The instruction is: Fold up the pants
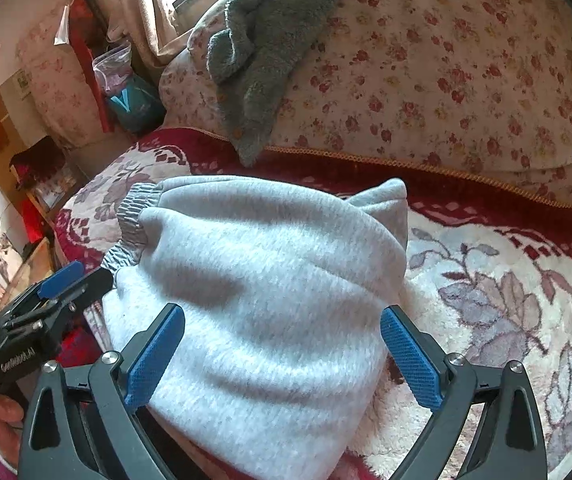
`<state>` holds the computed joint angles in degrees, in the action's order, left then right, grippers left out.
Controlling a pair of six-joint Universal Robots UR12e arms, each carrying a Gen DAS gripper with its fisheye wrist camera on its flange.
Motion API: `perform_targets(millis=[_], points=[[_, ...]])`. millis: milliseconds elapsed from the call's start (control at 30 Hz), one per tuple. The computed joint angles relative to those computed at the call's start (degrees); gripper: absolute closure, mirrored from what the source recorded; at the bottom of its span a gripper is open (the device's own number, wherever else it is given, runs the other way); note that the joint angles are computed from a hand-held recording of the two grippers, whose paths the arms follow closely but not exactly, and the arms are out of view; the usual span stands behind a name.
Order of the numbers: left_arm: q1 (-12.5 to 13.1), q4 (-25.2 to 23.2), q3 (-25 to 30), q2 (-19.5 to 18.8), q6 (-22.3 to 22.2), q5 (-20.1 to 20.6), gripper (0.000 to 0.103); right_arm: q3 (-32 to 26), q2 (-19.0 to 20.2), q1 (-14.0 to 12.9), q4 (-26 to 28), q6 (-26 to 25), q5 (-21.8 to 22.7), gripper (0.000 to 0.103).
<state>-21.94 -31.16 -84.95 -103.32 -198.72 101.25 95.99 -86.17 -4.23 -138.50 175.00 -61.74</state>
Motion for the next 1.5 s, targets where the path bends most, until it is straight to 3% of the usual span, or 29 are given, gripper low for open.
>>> perform_targets(millis=[67,333,433,600,733,867,967,1067,1167,1267,1333,1500], points=[[1.1,0.6,-0.8,0.4,-0.7,-2.9,0.003,0.1,0.1,-0.6,0.5,0.6,0.2,0.0],[6.3,-0.6,-2.3,0.4,-6.8,-14.6,0.003,0.3,1.4,-3.9,6.7,4.9,7.1,0.0],[7.5,-1.4,-2.7,0.0,-7.8,-16.7,0.003,0.1,2.3,-4.4,8.9,5.7,9.7,0.0],[10.1,5.7,-6.3,0.1,-10.2,-25.8,0.003,0.1,3.9,-4.9,9.5,6.6,14.9,0.0],[10.8,9.6,-7.7,-0.5,-12.4,-29.6,0.0,0.0,5.3,-5.2,9.3,7.8,20.2,0.0],[11.0,12.1,-8.2,-1.2,-12.4,-31.7,0.0,0.0,6.4,-5.1,8.4,8.2,22.5,0.0],[10.8,11.4,-7.9,-1.8,-11.1,-31.6,0.0,-0.8,7.6,-5.4,12.4,8.1,25.6,0.0],[10.9,13.3,-8.4,-2.5,-12.3,-32.7,0.0,-1.7,7.9,-5.3,15.2,6.2,26.0,0.0],[11.1,14.1,-8.8,-3.1,-13.5,-34.8,0.0,-1.0,8.2,-5.0,11.1,6.7,26.6,0.0],[10.5,14.1,-9.0,-2.8,-12.7,-32.8,0.007,-0.7,8.3,-4.8,9.3,6.8,27.8,0.003],[10.3,14.0,-8.9,-2.3,-12.3,-32.1,0.018,-0.6,8.2,-4.8,8.7,6.9,28.3,0.007],[9.4,14.5,-7.8,-1.6,-11.8,-32.0,0.025,-0.3,7.4,-5.1,6.7,8.0,29.1,0.016]])
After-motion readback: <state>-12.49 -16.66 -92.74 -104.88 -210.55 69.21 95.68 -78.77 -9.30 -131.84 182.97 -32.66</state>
